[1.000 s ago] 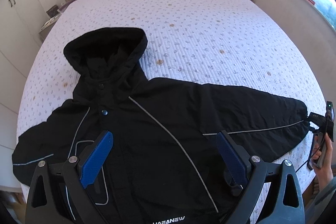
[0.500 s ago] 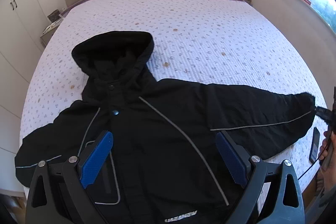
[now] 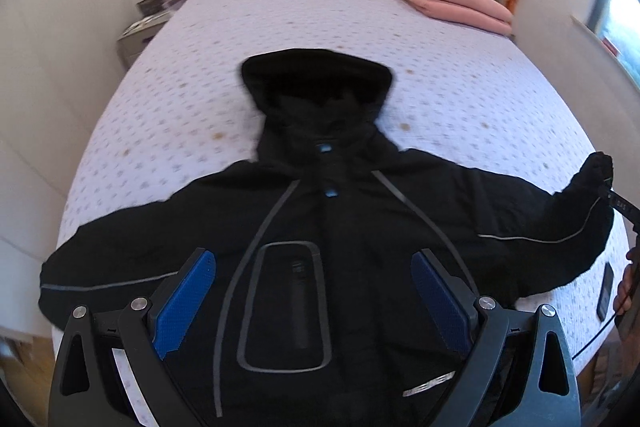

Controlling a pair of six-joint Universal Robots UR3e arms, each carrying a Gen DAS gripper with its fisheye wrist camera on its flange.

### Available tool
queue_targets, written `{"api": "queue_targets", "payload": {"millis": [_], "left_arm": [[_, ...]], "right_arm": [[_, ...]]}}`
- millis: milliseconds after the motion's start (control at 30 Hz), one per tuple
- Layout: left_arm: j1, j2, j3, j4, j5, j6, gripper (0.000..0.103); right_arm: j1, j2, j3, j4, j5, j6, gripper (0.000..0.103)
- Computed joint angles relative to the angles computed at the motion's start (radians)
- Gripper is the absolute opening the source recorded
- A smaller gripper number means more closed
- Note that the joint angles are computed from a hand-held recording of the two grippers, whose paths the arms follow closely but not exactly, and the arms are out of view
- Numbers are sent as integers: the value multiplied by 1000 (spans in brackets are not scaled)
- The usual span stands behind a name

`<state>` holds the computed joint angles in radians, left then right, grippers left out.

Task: Fold large clothes
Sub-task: 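Lift the held sleeve with the right gripper and lay it across the jacket body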

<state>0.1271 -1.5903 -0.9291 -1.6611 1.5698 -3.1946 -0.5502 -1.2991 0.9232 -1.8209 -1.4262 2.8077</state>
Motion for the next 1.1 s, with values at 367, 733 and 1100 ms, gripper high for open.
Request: {"api": "queue_targets", "payload": {"millis": [367,733,1100], "left_arm": [[464,259,-200,-87,-160,303,99],[758,352,-315,-128,-241,507,99],[835,421,-451,-91,-205,578,99]], "right_arm": [[504,60,-152,68,-69,194,15],[933,377,-388,108,-99,371,15],[1044,597,-447,151,-73,366,18]]}}
